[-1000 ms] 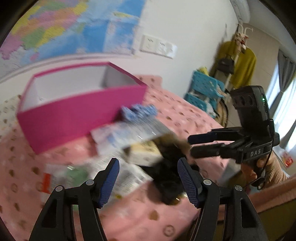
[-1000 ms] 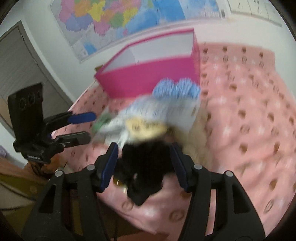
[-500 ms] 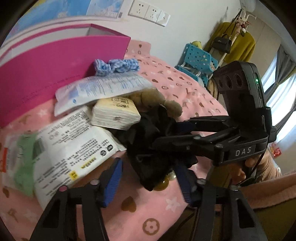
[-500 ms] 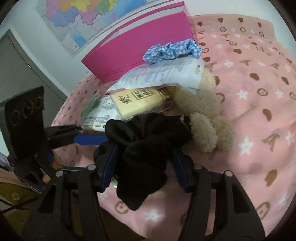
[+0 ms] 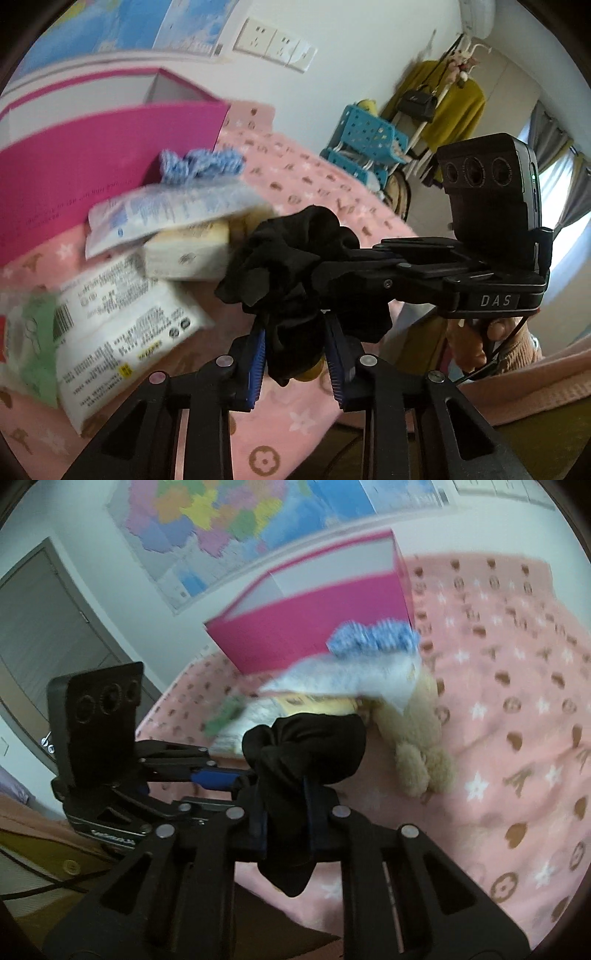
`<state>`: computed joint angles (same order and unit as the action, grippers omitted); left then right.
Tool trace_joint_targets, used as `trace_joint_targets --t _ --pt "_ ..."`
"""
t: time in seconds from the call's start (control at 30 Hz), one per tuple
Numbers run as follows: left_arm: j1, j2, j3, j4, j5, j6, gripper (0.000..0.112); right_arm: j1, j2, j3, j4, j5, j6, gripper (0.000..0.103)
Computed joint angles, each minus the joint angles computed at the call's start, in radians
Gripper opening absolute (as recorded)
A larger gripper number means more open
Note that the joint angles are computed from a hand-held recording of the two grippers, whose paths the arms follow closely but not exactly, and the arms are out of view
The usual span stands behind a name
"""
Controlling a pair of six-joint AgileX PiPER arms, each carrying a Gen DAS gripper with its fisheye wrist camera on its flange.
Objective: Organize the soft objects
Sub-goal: 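Carry the black cloth over the box and release it inside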
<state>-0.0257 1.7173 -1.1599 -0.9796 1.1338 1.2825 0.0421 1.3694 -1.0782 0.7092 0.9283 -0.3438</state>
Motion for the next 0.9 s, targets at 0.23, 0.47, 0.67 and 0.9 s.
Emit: trace_joint_targets --t 0.23,0.47,0.67,0.9 --pt "0.031 -0.044 -0.058 -0.062 0.031 0.017 0.029 -0.008 0.033 -0.150 0.004 0.021 -0.032 0.016" --pt "0.025 0.016 -0.248 -0.075 -0.005 -0.069 0.029 -0.023 0.181 -0.345 0.031 0.013 -0.086 0.016" --pt "-0.005 0.126 -0.480 -0.040 -0.046 -0.201 0.029 -0.017 0.364 -0.597 0.010 0.011 -0.061 0.016" --pt "-0.033 0.318 -0.834 0.079 -0.041 -0.418 0.029 -0.024 0.608 -0.927 -0.035 0.086 0.023 0.017"
